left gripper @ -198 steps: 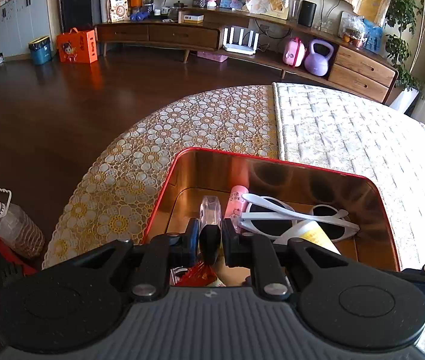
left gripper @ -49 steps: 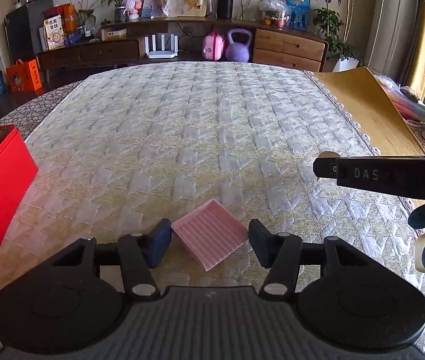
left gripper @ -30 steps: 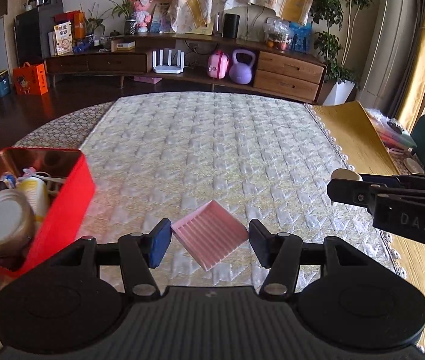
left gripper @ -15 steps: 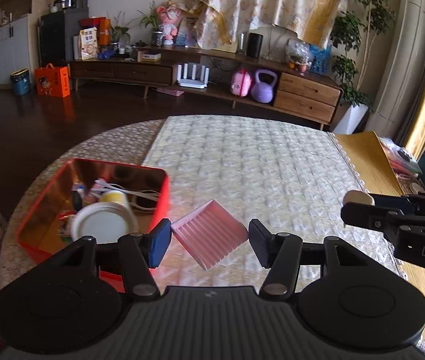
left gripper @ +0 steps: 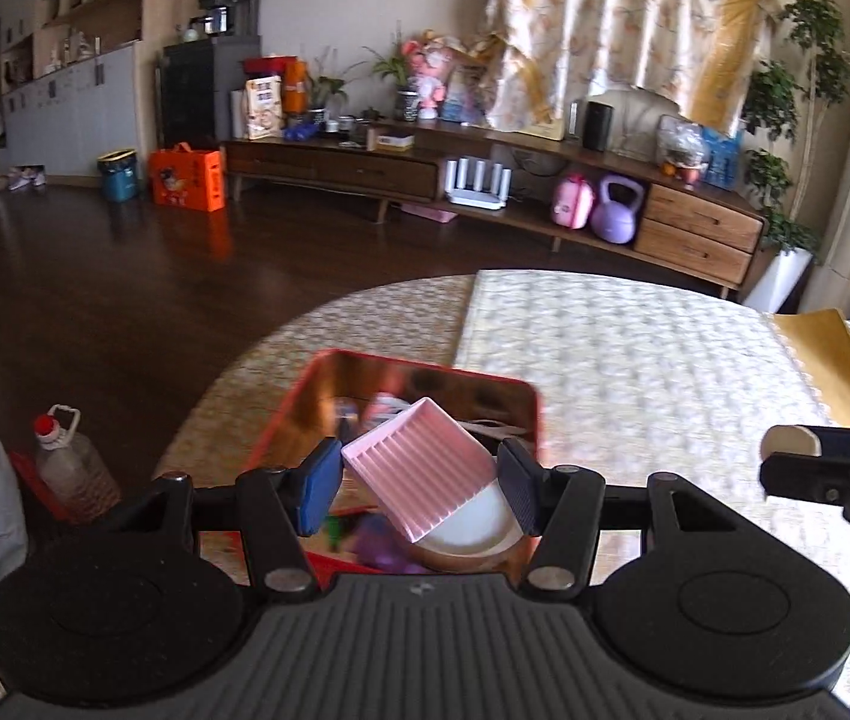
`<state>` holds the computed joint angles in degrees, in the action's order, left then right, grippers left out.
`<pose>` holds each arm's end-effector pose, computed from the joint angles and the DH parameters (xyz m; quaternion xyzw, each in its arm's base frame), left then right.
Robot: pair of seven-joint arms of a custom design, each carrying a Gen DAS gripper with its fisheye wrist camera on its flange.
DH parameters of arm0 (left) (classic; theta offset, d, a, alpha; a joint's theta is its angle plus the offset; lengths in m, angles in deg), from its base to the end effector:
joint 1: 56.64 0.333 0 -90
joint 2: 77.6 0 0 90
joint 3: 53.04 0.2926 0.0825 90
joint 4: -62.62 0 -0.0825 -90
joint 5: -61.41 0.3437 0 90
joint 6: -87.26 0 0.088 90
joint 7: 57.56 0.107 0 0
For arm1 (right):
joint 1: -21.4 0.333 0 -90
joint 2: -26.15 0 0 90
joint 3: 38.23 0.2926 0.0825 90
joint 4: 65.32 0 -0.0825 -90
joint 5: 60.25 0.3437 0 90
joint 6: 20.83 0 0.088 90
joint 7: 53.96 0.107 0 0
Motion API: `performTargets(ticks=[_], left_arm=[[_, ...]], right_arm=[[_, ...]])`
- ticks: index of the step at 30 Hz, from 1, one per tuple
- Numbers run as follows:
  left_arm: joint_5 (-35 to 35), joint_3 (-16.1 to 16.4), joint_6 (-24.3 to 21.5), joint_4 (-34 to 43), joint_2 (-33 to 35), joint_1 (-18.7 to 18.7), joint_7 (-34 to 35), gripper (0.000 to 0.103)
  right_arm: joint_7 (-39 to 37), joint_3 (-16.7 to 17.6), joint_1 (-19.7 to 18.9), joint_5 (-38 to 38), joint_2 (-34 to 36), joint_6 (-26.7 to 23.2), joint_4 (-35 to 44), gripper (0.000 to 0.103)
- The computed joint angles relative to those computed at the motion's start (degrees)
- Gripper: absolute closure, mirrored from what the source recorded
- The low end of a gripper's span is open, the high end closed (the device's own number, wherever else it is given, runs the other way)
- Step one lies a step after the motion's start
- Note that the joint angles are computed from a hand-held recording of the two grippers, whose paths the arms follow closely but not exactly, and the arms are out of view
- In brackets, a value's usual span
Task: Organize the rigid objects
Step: 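Carry the pink comb and beige cap with both tools over the red box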
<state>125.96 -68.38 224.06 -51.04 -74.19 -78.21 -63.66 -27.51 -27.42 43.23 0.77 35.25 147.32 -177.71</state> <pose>0.4577 -0.3304 0.4719 -0.7214 0.5298 -0.2920 0.3370 0.5252 0.2635 0.4620 -0.8073 0.3775 -0.1426 0.4307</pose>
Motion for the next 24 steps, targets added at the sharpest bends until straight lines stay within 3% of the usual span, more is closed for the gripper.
performTargets(ticks=[11,24], left_arm=[[-1.14,2.36,6.05,-4.52,0.11,4.65,3.84,0.046],[-0.82,4.63,8.14,0.07,6.91,4.85,7.46,0.046]], right_arm=[[16.81,-1.74,3.90,-18.46,11.72,0.72,11.68,0.076],[33.67,-5.01,7.19,-34.59,29.15,-7.76,34.71,0.076]])
